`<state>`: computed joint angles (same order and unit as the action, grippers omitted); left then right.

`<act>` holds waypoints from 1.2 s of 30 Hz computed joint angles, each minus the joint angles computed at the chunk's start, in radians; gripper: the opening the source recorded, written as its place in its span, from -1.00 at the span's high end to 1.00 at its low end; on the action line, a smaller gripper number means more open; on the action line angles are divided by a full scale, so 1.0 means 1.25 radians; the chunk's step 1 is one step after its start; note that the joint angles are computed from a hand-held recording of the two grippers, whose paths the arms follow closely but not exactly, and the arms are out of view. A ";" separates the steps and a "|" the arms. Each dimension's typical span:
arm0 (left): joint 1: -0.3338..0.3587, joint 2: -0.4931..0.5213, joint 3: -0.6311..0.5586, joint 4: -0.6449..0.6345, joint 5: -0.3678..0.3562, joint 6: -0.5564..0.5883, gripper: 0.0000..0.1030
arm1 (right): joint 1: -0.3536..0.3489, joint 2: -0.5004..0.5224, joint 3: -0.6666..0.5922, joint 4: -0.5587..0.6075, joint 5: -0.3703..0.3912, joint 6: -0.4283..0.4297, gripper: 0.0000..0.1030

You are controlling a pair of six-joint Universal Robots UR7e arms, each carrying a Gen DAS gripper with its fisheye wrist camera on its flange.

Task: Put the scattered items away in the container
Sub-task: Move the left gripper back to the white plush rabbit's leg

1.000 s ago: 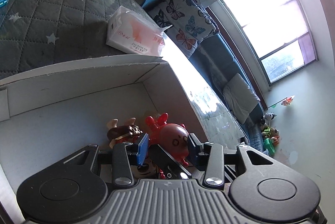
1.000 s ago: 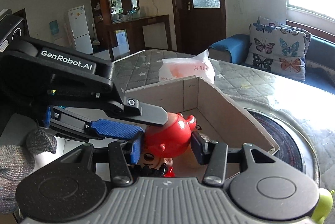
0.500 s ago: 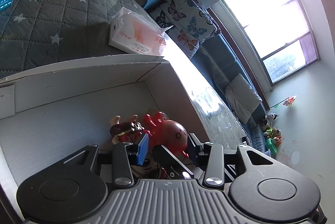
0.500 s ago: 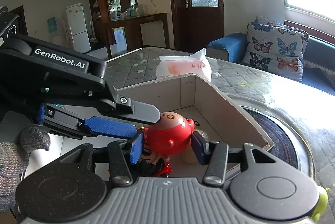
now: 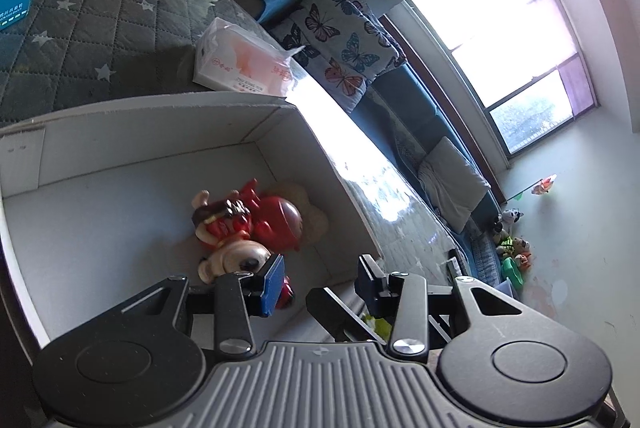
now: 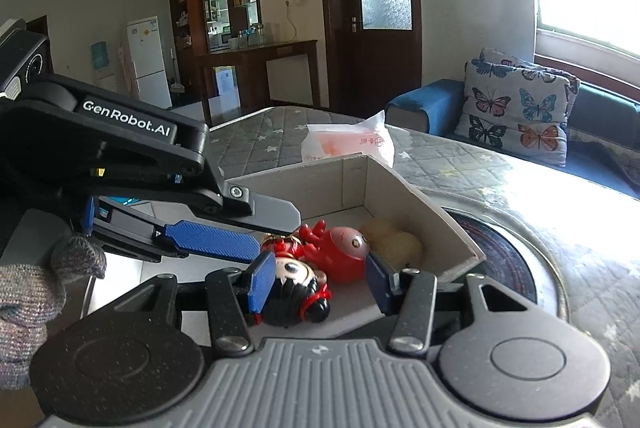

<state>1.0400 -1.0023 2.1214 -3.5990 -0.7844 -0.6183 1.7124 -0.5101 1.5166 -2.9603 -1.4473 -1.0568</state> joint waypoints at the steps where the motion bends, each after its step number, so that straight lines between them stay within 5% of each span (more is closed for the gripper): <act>1: -0.005 0.001 0.003 -0.001 0.002 -0.001 0.16 | -0.002 -0.008 0.011 -0.005 0.000 -0.002 0.01; 15: -0.076 0.038 0.032 -0.006 0.029 -0.016 0.16 | -0.053 -0.124 0.164 -0.089 0.019 -0.031 -0.22; 36: -0.090 0.131 -0.030 0.137 -0.034 -0.039 0.16 | -0.139 -0.211 0.285 -0.196 -0.022 -0.017 -0.43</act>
<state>0.9274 -0.8391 2.0845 -3.4283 -0.8271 -0.6668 1.5384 -0.7743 1.8727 -3.2048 -1.4754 -1.0785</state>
